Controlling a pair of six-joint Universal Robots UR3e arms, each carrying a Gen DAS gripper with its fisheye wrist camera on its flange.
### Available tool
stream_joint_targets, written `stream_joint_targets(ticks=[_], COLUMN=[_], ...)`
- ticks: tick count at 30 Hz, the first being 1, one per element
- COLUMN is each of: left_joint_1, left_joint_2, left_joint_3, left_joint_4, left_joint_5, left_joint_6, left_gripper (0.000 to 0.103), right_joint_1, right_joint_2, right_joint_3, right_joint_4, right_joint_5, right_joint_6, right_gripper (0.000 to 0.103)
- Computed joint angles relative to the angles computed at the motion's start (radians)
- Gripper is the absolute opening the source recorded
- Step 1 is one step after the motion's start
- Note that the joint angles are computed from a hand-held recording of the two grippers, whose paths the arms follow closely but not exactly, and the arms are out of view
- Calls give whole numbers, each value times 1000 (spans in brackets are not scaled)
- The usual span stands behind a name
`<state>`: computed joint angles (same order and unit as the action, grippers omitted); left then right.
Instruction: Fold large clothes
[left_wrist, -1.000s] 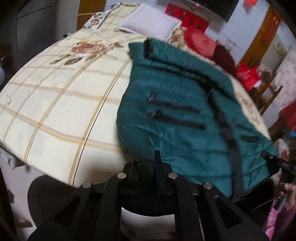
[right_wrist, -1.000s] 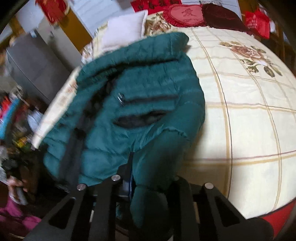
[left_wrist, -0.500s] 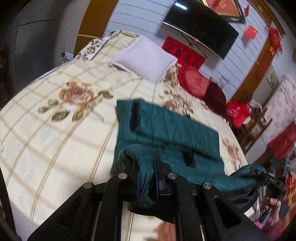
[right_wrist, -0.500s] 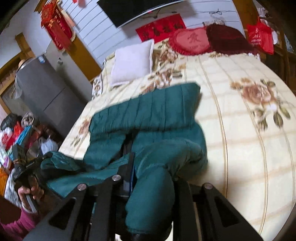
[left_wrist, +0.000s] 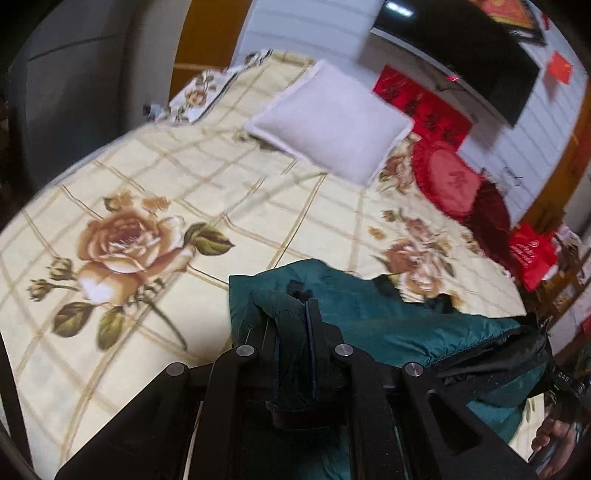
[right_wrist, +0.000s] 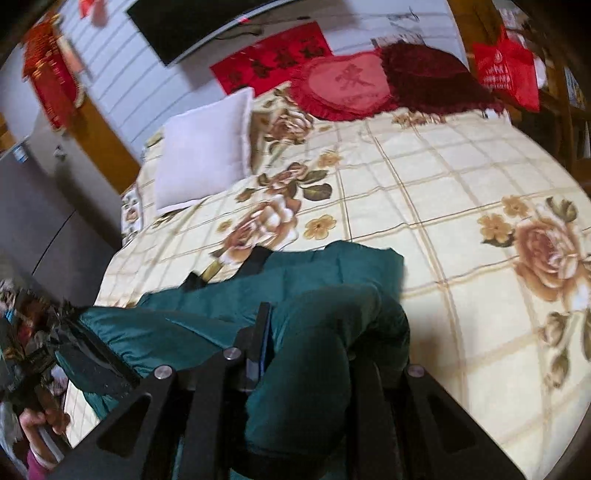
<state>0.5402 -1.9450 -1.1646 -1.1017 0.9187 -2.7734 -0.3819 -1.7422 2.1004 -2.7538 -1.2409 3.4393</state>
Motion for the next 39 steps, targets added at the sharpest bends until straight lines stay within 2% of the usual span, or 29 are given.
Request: stream_joint_targets(ticks=[3,6,9,10,11,12,14,16,18,20,21,23,26,28,33,36,39], left_joint_1=[-18,18,65,74,87,106,133,145,142,116,91,31,-37,-60,-99,-107,-113], left_joint_2=[-105,-178,-164,-146,-107,-43,41,94,159,193,199,182,140,122,69,47,31], left_joint_3=[68,210,280,278,234,147,22,-41,-137,-220,-253,-291,-307,-326,-298,-276,-262], left_joint_4=[5,-176,-308,-313,-274,-186,-67,-45,-8,68,97,157,224,270,320,321,323], left_joint_5=[-26,-115,-174,-180,-185,-189,-215,-227,-211,-158,-113,-16,114,152,209,213,220], left_joint_6=[-33,-15,45,56,55,36,21,41,62,52,57,50,31,36,46,49,47], left_gripper=[28,32,40,42,52,64,74,74,74,74,74,74,74,74,75,76,77], right_joint_1=[41,35,20,18,17,20,31,70,146,231,255,329,462,526,532,503,515], right_joint_2=[182,266,238,204,168,137,69,25,2,-5,6,83,272,420,685,744,775], right_joint_3=[-29,-35,-42,-29,-14,-9,-5,-11,-26,-43,-53,-156,-334,-476,-752,-745,-739], right_joint_4=[-142,-207,-184,-184,-184,-174,-142,-125,-145,-176,-188,-98,-12,32,169,85,29], right_joint_5=[-58,-37,-5,-4,-10,-19,-33,-92,-209,-332,-332,-342,-433,-496,-500,-457,-490], right_joint_6=[53,87,59,51,49,52,57,61,61,64,57,13,-65,-116,-71,-53,-46], right_gripper=[18,22,35,45,52,54,69,70,71,72,73,73,73,73,77,82,82])
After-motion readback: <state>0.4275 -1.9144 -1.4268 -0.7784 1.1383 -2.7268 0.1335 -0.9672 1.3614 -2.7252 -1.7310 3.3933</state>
